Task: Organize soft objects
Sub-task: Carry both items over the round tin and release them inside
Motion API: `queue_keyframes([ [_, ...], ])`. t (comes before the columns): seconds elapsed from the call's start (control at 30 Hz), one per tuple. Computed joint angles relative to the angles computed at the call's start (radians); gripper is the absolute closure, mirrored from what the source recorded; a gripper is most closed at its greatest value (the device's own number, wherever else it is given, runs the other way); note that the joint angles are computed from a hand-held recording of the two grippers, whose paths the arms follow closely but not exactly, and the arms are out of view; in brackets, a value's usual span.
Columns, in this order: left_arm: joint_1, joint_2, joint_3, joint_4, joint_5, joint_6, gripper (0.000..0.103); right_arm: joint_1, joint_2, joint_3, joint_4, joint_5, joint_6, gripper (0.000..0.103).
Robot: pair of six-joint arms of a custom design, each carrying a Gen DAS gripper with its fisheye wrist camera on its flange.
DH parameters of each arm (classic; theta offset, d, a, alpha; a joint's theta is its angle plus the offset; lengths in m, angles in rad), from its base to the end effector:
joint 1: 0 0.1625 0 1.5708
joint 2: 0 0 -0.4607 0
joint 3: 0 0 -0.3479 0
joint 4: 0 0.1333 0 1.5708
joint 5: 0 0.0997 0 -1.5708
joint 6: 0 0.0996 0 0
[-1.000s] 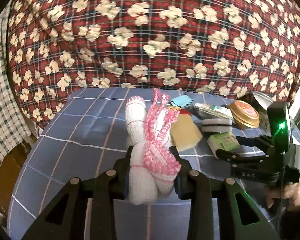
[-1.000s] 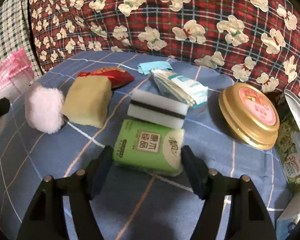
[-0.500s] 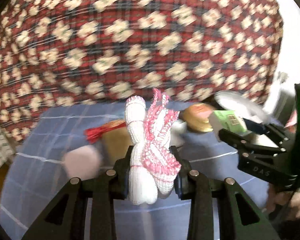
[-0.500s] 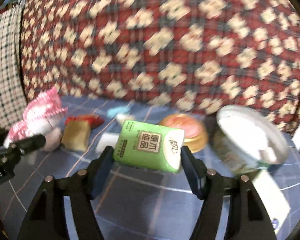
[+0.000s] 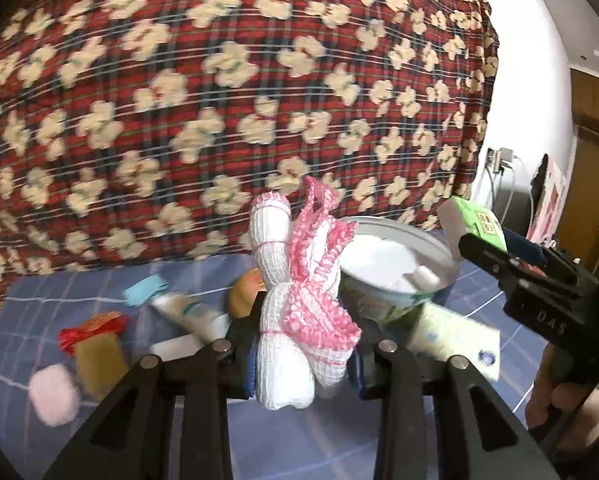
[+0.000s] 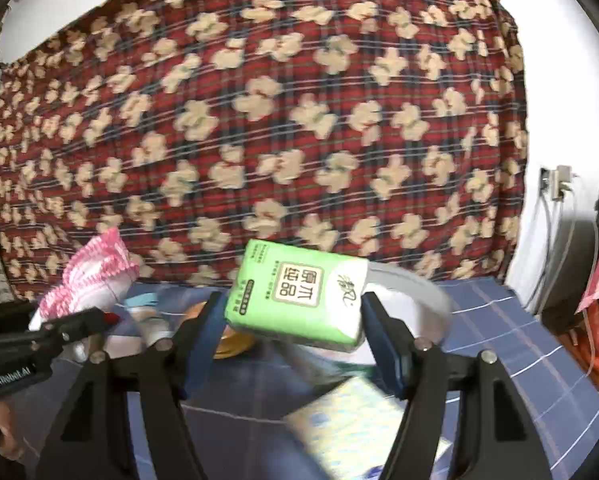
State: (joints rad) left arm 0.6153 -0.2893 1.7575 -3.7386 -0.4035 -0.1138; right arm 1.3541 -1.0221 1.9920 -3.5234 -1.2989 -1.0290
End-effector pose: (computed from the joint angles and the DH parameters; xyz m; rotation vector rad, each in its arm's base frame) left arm -0.3427 -0.5177 -0.0179 0.3926 2.1044 -1.3536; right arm 0.0333 -0.5932 0.2983 1.1440 -2.2015 1.2729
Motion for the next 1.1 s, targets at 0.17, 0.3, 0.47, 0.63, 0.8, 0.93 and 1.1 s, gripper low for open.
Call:
queue_keyframes([
  [0.17, 0.034, 0.054, -0.190, 0.082, -0.059, 0.094, 0.067, 0.001, 0.043, -0.131, 0.034, -0.069, 0.017, 0.035],
  [0.3, 0.064, 0.113, -0.356, 0.167, -0.112, 0.146, 0.067, 0.004, 0.087, -0.258, 0.100, -0.124, 0.048, 0.035],
  [0.47, 0.106, 0.183, -0.534, 0.290, -0.173, 0.157, 0.067, 0.007, 0.159, -0.415, 0.175, -0.189, 0.085, 0.034],
  [0.63, 0.151, 0.243, -0.680, 0.413, -0.221, 0.131, 0.067, 0.011, 0.231, -0.544, 0.248, -0.253, 0.108, 0.034],
  [0.8, 0.181, 0.287, -0.791, 0.524, -0.252, 0.096, 0.067, 0.010, 0.266, -0.626, 0.323, -0.279, 0.139, 0.034],
  [0.93, 0.191, 0.317, -0.865, 0.583, -0.246, 0.084, 0.067, 0.012, 0.284, -0.661, 0.352, -0.292, 0.128, 0.034],
  [1.1, 0.204, 0.347, -0.944, 0.704, -0.223, 0.046, 0.067, 0.011, 0.303, -0.698, 0.391, -0.308, 0.128, 0.034],
])
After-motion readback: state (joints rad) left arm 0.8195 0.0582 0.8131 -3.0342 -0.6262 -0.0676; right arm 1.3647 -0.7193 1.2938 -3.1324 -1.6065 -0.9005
